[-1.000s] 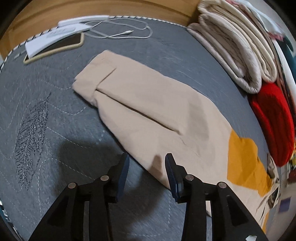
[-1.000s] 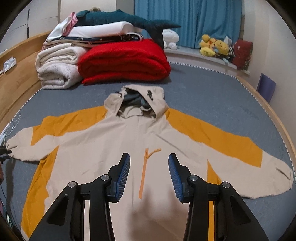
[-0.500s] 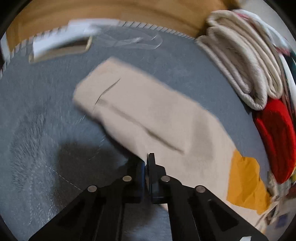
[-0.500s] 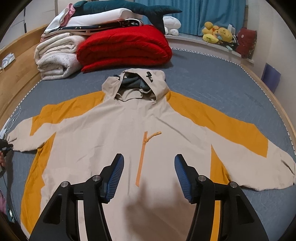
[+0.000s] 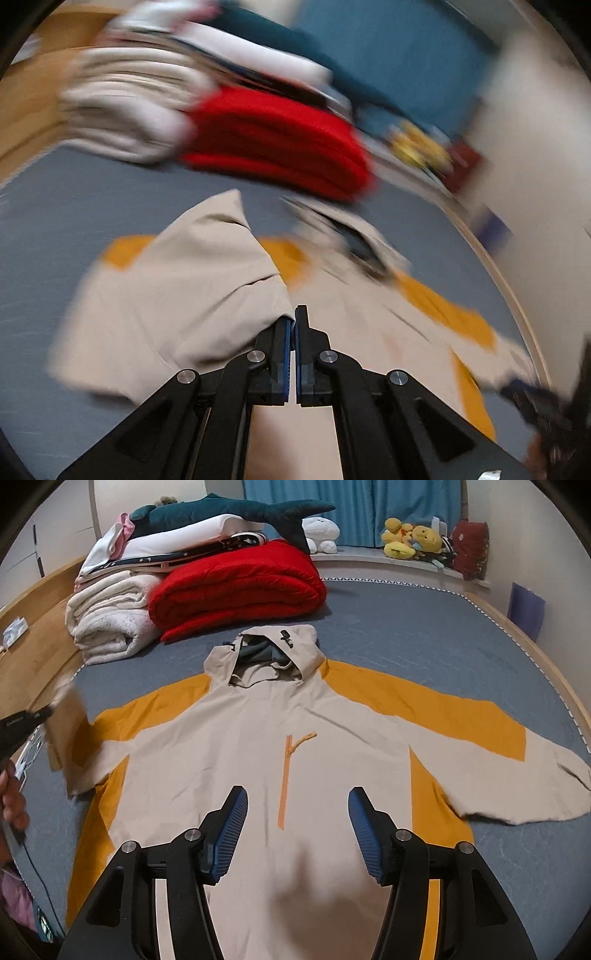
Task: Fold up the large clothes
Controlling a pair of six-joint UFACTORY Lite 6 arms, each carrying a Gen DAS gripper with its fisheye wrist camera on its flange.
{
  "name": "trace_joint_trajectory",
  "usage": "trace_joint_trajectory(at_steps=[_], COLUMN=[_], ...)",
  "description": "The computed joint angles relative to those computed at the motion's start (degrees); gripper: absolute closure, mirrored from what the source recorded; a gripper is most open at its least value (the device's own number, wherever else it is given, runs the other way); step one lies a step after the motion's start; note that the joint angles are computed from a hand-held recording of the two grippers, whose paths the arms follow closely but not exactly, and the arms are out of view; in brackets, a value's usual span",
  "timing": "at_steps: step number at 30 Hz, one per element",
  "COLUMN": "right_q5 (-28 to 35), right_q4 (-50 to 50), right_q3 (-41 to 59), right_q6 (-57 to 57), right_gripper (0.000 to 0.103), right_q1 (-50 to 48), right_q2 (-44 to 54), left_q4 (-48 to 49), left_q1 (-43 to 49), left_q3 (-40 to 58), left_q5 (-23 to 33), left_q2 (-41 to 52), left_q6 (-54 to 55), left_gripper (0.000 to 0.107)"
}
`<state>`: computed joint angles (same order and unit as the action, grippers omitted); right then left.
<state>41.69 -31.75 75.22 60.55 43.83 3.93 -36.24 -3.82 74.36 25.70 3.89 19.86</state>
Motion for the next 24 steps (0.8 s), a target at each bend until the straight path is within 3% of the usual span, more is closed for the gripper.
trace_joint_trajectory(at_steps=[3, 5, 9, 11, 14, 16, 19, 22, 24], right_q5=[-0.52, -0.59, -0.48, -0.59, -1.68, -2.17, -3.99, -5.86, -7.80], right_q4=[1.62, 2.38, 5.01, 5.93, 6.25, 6.32, 6.47, 3.51, 6.72], right_q3=[-1.31, -2.13, -2.88, -2.47, -1.70, -0.44, 0.91, 1.08, 2.16], right_q6=[1.03, 1.04, -1.14, -1.89, -1.89, -2.34, -3.06, -1.90, -4.61], right_gripper=[0.045, 0.045, 0.045, 0.045, 0.048, 0.069, 0.076, 0.076, 0.076], right_q1=[-0.60, -0.72, -1.74, -2.44, -2.91, -2.22, -0.80, 1.44, 1.72], right_q2=[-2.01, -2.95, -3.88, -3.99, -3.66, -2.11, 0.14, 2.44, 5.00], left_q4=[4.65, 11.63, 8.31, 7.21, 4.69, 2.12, 2.06, -2.50, -3.78], left_q1=[-10.02, -13.81, -8.15, -3.95, 2.63, 4.51, 5.35, 6.48, 7.32], left_q3=[2.59, 2.69, 3.01, 2.02, 3.95, 1.66, -2.80, -1.06, 1.02], left_q5=[4.61, 5.98, 9.37, 11.45, 16.84, 16.06, 12.19, 14.36, 15.77], left_q2=[5.18, 5.61, -0.12, -4.57, -4.70, -4.16, -0.11, 9.66, 14.32], left_q6=[-3.50, -10.27, -10.78, -14.86, -19.06, -15.87, -13.11, -11.48, -11.91], left_gripper=[0.097, 0.097, 0.092, 0.084, 0.083, 0.083, 0.083, 0.083, 0.083])
